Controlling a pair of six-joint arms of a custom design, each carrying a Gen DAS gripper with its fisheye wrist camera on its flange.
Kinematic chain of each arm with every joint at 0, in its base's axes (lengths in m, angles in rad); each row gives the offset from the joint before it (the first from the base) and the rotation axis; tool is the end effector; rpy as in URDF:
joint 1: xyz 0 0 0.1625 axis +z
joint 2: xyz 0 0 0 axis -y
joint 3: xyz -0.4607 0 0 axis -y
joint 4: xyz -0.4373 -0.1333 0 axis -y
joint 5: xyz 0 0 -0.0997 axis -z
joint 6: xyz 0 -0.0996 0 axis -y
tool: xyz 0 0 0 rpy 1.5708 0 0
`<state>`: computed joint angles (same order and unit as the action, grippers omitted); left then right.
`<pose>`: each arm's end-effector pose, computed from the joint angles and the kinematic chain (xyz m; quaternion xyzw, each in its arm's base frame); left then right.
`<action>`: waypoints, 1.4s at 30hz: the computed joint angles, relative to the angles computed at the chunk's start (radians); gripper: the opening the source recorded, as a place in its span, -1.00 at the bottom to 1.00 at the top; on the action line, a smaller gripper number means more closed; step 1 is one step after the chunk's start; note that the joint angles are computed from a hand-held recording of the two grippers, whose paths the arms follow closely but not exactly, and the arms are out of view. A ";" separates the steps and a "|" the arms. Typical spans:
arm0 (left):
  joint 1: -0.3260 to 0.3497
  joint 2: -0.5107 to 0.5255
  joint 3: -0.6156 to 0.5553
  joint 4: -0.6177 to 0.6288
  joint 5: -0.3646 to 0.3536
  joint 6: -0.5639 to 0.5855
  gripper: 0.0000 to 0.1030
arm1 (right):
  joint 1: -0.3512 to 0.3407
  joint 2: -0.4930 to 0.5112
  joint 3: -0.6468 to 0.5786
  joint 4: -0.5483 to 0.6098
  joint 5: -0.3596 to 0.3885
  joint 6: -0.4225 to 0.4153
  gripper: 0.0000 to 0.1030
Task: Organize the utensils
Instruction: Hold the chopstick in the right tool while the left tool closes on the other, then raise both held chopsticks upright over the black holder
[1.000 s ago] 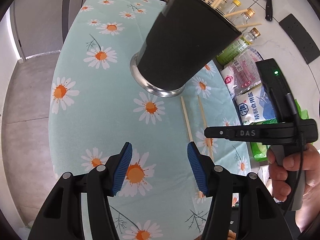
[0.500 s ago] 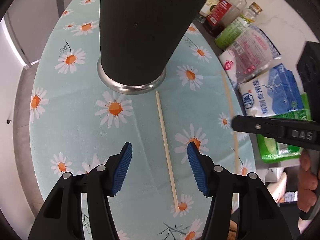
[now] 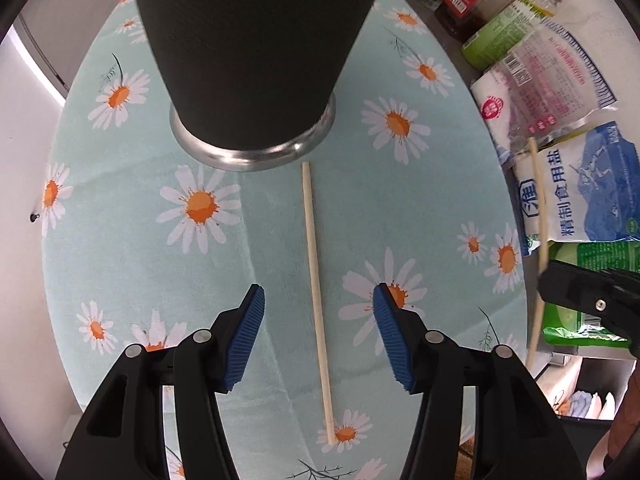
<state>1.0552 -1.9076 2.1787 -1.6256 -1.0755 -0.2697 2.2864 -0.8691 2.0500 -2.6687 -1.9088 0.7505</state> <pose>-0.0143 -0.3915 0.3732 0.1445 0.9533 0.0034 0.2652 0.4399 -0.3532 0.0080 -0.0102 -0.9849 0.0821 0.1523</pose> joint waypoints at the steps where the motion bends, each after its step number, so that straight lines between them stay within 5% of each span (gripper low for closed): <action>1: 0.000 0.007 -0.001 0.002 0.001 -0.003 0.04 | -0.001 -0.004 0.005 -0.005 0.001 -0.001 -0.89; 12: -0.027 0.095 -0.004 0.038 0.064 -0.082 -0.92 | -0.023 -0.043 0.064 -0.068 0.031 -0.023 -0.89; 21: -0.049 0.099 0.009 0.019 0.081 -0.090 -0.93 | -0.037 -0.044 0.084 -0.094 0.050 -0.036 -0.89; 31: -0.137 -0.041 0.008 0.080 0.040 -0.116 -0.93 | -0.019 0.020 0.008 -0.044 0.068 -0.067 -0.89; 42: -0.105 -0.151 -0.053 0.123 0.031 -0.045 -0.93 | 0.034 0.128 -0.159 0.049 0.065 -0.114 -0.89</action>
<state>0.9499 -2.0589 2.1257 -1.5022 -1.0442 -0.3152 2.3200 -0.7414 1.8913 -2.6196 -1.8439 0.6370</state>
